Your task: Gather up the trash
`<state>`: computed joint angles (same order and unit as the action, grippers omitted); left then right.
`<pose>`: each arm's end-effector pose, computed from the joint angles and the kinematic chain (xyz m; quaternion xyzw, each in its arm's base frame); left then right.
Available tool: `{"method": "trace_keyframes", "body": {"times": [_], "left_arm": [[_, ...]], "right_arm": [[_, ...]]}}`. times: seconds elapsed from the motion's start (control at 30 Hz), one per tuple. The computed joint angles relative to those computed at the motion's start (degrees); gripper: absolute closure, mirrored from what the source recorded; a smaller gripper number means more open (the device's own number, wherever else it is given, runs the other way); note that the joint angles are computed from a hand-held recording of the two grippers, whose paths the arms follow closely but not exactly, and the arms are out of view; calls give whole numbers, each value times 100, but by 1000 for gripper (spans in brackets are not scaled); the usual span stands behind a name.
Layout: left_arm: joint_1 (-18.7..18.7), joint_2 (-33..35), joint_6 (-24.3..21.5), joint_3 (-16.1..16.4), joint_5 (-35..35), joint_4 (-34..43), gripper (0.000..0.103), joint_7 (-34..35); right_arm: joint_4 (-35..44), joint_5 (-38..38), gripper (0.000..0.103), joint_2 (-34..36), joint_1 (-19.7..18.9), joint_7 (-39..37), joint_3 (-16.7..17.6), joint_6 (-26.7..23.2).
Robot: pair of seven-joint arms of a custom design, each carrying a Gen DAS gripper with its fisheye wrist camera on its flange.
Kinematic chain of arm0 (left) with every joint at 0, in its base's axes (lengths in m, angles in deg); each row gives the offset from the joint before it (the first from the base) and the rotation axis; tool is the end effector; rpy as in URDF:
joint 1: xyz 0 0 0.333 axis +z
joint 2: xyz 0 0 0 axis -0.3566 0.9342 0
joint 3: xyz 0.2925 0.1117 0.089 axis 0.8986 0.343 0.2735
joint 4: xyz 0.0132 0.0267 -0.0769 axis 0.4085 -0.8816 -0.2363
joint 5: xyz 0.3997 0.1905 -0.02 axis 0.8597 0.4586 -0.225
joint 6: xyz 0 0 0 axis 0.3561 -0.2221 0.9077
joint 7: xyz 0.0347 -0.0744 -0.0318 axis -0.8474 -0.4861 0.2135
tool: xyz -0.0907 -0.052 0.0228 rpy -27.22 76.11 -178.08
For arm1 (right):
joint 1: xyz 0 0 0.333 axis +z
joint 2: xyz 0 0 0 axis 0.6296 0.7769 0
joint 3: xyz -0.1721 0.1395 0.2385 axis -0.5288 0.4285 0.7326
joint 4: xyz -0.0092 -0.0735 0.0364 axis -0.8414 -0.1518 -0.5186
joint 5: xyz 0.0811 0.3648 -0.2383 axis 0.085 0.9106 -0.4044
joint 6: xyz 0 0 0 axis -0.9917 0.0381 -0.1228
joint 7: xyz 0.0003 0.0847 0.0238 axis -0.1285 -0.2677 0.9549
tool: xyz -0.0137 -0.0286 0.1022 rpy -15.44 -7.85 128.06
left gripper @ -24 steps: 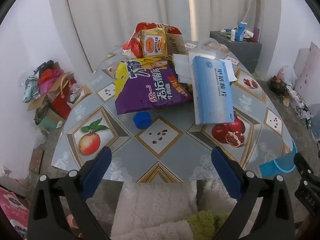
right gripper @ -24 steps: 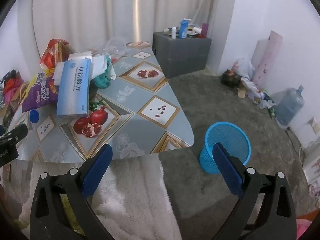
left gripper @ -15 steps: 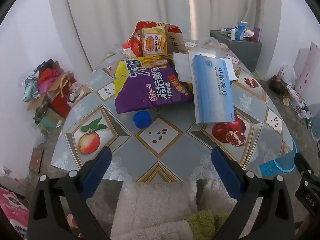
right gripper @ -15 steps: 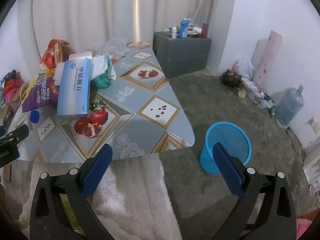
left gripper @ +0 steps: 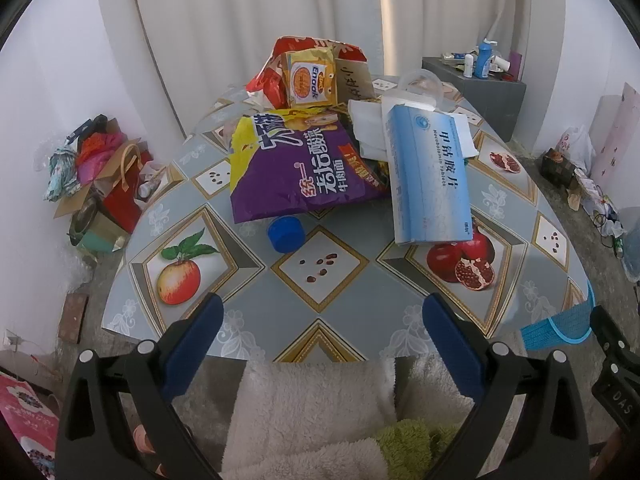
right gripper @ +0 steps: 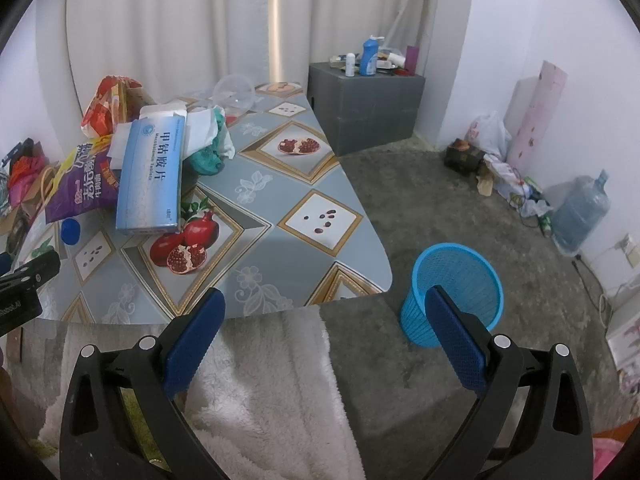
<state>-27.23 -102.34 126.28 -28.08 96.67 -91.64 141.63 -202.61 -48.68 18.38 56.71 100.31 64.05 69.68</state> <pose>0.4599 -0.1882 0.6734 -0.6500 0.6825 -0.1959 0.2708 0.4283 0.2772 0.6855 -0.6070 0.7225 -0.2523 0.2141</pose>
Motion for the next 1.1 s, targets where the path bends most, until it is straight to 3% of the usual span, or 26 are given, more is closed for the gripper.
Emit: {"method": "trace_keyframes", "body": {"times": [1.1], "left_arm": [[-8,29,-46,14,-20,40,5,25]], "right_arm": [[224,-72,8,205,74,133,66,-100]]}}
